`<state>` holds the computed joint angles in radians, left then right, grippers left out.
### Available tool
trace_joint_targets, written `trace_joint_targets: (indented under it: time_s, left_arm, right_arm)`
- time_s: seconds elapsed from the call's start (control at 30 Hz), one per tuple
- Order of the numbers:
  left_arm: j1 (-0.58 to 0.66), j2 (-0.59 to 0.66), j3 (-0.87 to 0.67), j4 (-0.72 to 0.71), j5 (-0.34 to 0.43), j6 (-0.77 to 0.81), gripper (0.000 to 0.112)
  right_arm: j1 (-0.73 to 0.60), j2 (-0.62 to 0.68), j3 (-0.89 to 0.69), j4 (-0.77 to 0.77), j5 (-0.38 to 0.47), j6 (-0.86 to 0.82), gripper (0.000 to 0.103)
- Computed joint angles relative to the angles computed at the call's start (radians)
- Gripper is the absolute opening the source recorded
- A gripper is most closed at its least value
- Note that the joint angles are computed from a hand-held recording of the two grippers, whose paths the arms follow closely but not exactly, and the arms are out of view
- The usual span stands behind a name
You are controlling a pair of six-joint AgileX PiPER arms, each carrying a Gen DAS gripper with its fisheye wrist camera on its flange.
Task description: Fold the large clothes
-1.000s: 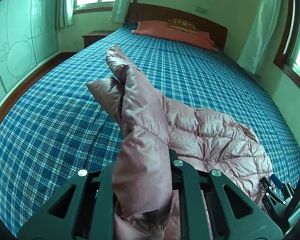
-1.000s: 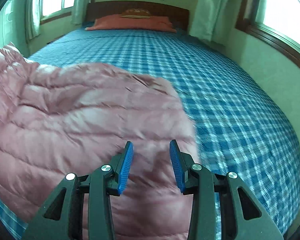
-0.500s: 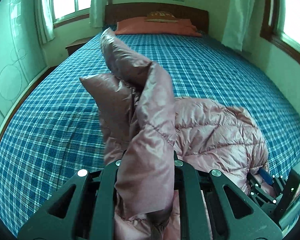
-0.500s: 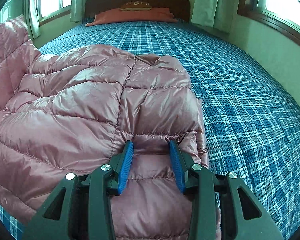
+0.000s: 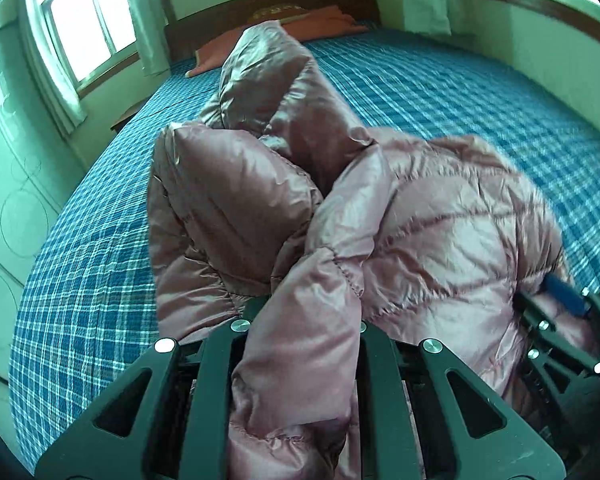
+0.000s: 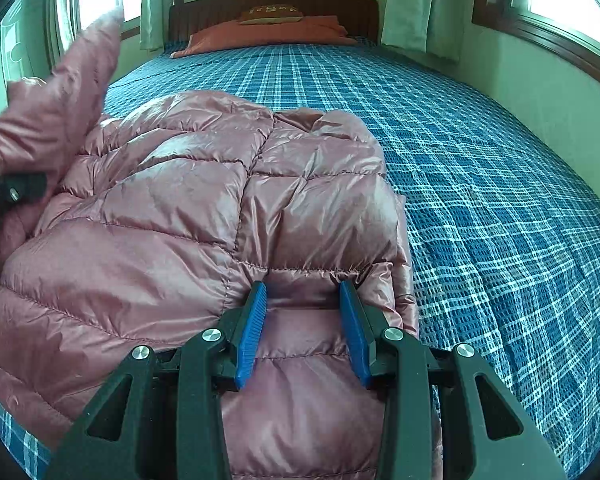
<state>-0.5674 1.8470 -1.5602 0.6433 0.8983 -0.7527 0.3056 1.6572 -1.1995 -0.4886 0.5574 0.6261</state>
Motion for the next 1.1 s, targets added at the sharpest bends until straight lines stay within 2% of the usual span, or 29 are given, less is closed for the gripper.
trace_joint_targets:
  time_s: [0.57,0.73,0.8,0.87,0.97,1.07,1.1]
  left_arm:
    - [-0.039,0.036,0.082,0.126,-0.063,-0.098,0.013]
    - [-0.048,0.034,0.080,0.141,-0.053,-0.112,0.014]
    - [-0.052,0.018,0.076,0.119,-0.043,-0.102,0.020]
    - [-0.048,-0.020,0.080,0.061,-0.048,-0.077,0.041]
    - [-0.041,-0.118,0.122,-0.008,-0.078,-0.055,0.058]
    - [-0.022,-0.250,0.189,-0.098,-0.117,-0.013,0.062]
    - [0.003,-0.304,0.215,-0.173,-0.139,0.033,0.062]
  right_arm:
    - [0.007,0.005,-0.006,-0.021,0.009,0.014,0.039]
    - [0.012,0.006,-0.005,-0.035,0.011,0.028,0.039]
    - [0.010,0.006,-0.004,-0.031,0.008,0.024,0.039]
    - [0.005,0.004,-0.002,-0.021,0.004,0.015,0.039]
    - [0.006,0.001,-0.003,-0.021,0.007,0.014,0.039]
    - [0.016,-0.001,-0.005,-0.045,0.021,0.033,0.039]
    - [0.023,0.000,-0.006,-0.061,0.028,0.047,0.039]
